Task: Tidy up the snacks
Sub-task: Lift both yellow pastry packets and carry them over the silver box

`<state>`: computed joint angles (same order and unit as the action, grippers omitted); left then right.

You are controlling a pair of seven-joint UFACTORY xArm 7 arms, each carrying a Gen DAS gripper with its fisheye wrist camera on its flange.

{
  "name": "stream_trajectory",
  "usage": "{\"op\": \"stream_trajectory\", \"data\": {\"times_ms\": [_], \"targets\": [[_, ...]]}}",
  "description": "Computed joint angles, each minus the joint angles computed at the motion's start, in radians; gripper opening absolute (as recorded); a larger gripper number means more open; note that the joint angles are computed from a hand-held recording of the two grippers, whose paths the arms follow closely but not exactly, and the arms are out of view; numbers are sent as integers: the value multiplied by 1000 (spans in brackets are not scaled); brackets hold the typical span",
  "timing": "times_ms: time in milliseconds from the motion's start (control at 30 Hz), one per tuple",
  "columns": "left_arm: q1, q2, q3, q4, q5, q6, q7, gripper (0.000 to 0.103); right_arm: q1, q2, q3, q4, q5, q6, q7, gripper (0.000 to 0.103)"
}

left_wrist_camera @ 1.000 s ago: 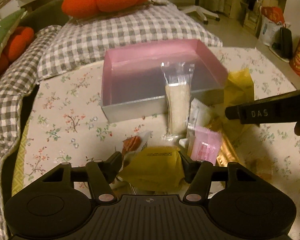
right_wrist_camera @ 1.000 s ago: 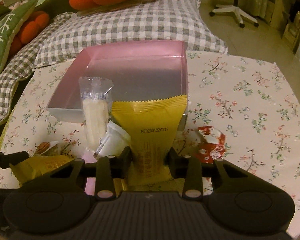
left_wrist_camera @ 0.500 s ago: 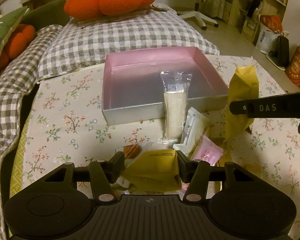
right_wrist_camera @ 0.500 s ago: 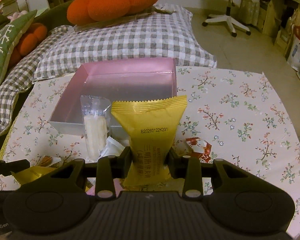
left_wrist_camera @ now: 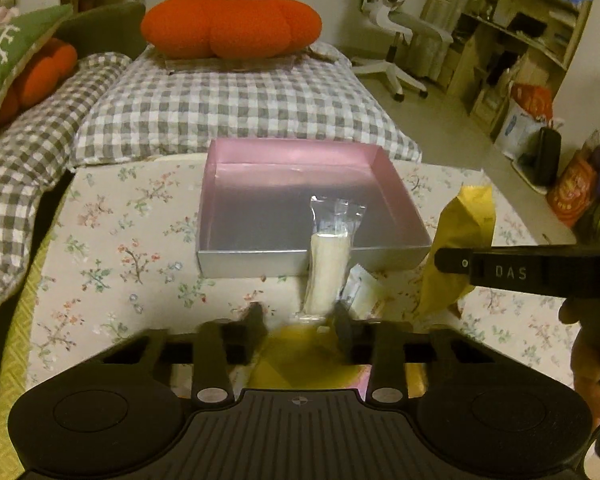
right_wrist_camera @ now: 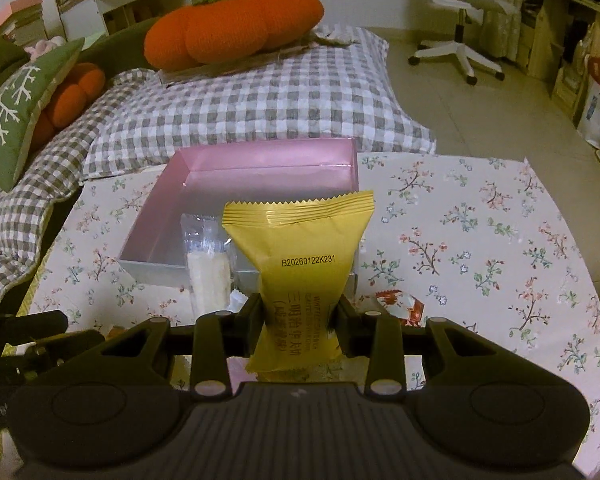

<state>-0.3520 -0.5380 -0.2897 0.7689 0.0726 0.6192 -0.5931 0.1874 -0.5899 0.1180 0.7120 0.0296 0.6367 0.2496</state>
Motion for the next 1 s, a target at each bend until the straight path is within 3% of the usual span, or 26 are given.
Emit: {"op": "stream_trajectory", "data": {"times_ms": [300,400,433,467,533,600,667,733,800,900,967,1000], "targets": [[-7,0,44,-14,-54,12,18,23,5,5,-7,6,8,2,-1,34],[-15,-4,64,-26,-88,-4,35,31,8,-1,-8,3,15,0,-2,34],[-13,-1,61,-27,-88,-4,37,41,11,-1,-10,2,18,1,-5,34],[-12,4,57,-28,-87,-4,41,59,14,-1,-11,2,20,2,-9,34],[-32,17,64,-22,-102,7,75,75,17,-3,-14,0,25,2,-16,34],[-62,19,81,-16,-129,15,131,78,17,-5,-17,-1,29,-1,-21,34],[-78,-6,89,-38,-143,-21,179,94,15,-7,-18,-4,30,-3,-24,34],[-77,-19,78,-65,-128,-75,221,100,10,-5,-16,-4,28,-3,-22,34],[-27,16,9,-57,-58,-65,185,100,9,2,-15,1,32,1,-17,34],[57,135,-107,10,130,37,89,98,8,2,-7,5,29,-2,-7,34],[73,166,-121,15,208,45,22,97,5,-6,1,2,17,-12,-4,34],[63,178,-106,10,207,31,10,90,5,-8,1,1,15,-16,-4,34]]}}
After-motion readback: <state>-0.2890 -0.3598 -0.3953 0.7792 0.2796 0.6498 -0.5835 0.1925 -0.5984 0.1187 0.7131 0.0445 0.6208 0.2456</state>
